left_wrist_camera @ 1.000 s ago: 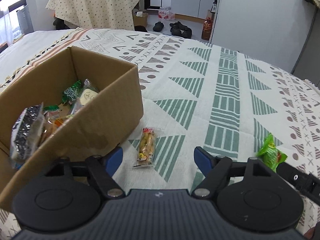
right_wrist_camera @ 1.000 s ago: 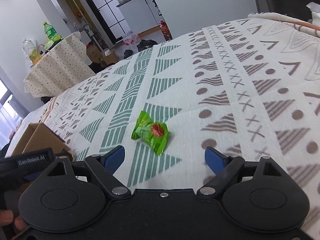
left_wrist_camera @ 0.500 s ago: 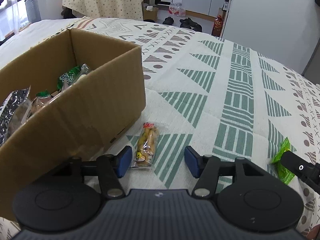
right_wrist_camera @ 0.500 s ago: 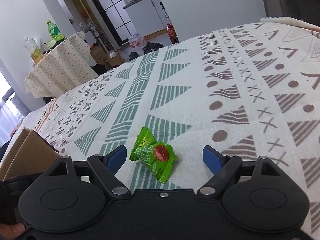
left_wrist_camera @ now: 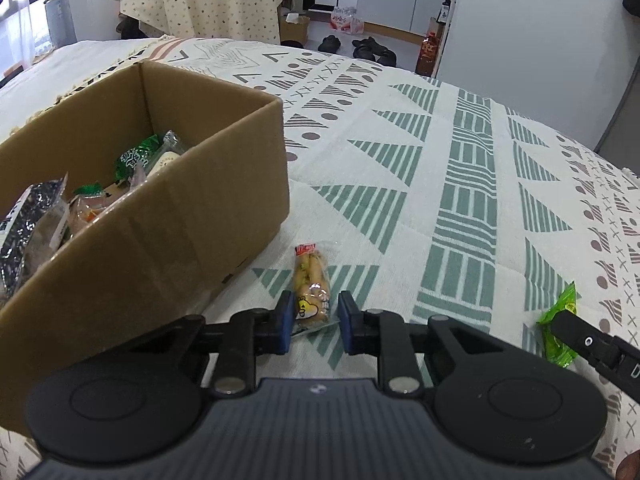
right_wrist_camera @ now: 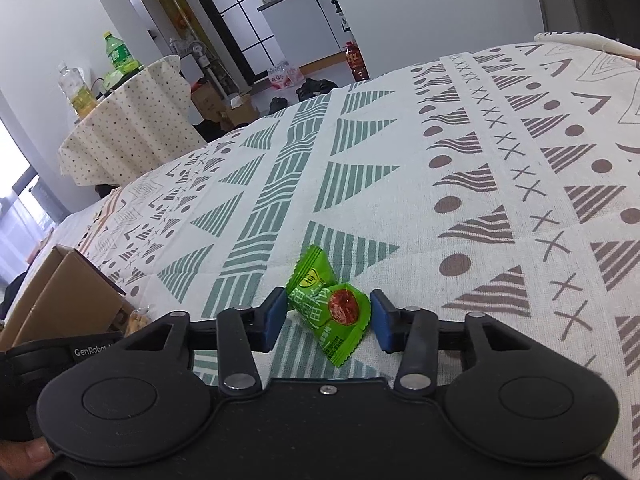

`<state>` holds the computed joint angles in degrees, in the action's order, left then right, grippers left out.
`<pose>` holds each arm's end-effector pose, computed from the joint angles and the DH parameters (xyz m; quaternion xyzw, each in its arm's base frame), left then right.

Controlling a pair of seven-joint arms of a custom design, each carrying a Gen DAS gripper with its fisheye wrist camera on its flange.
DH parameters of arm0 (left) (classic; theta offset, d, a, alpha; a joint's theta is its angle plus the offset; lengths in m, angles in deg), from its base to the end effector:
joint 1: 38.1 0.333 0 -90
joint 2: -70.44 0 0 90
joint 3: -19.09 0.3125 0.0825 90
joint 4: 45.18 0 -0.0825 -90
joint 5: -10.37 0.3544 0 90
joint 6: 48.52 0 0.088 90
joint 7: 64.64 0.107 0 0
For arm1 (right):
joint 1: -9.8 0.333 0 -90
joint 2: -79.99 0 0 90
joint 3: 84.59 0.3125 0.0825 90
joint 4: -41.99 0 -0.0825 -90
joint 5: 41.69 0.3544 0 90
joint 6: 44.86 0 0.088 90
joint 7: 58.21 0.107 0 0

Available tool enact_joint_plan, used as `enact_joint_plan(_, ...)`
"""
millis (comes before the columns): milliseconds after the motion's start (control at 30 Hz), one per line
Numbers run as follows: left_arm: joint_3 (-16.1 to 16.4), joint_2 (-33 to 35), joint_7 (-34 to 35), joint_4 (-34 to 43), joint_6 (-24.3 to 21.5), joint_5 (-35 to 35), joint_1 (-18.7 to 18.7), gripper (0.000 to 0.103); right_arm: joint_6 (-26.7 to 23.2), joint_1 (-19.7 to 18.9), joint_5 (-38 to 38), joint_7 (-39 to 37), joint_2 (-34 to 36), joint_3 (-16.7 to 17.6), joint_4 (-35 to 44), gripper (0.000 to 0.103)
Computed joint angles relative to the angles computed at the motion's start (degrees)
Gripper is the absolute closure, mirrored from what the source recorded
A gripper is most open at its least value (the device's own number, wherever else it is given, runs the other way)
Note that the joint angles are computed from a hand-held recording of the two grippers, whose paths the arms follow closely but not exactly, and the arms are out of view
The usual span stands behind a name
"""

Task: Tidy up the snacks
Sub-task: 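Close the right gripper on the green candy while the left gripper closes on the cake stick, then carry the cake stick into the box with the left tool while the right carries the green candy in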

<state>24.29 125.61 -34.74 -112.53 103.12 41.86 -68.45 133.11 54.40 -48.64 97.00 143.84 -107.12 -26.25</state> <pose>0.6829 -0.3640 0.2695 -0.7114 0.6248 -0.2304 0.2247 0.6558 0.4165 0.2360 -0.5486 0.7170 -0.1529 0.4020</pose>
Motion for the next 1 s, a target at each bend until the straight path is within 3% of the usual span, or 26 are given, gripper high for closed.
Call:
enact_joint_plan(367,0.37,-6.32,0.59,-9.1,7.37,1.21,-0.55,0.086,0.04,7.39,0.16,4.26,-5.72,-6.55,-11.01,0.074)
enact_joint_plan(600,2.16,-10.63,-1.73,-15.26,12.25,2.6,-1.45,0.087,0.33,12.87,-0.16,8.73,-9.17,-11.44,-17.32,0.075)
enact_joint_plan(1000,6.02,-17.46,-3.79,-25.13,22.76,3.37,-3.29,0.087,-1.05,21.27,-3.62,15.77,-12.41,-18.25,-21.23,0.075)
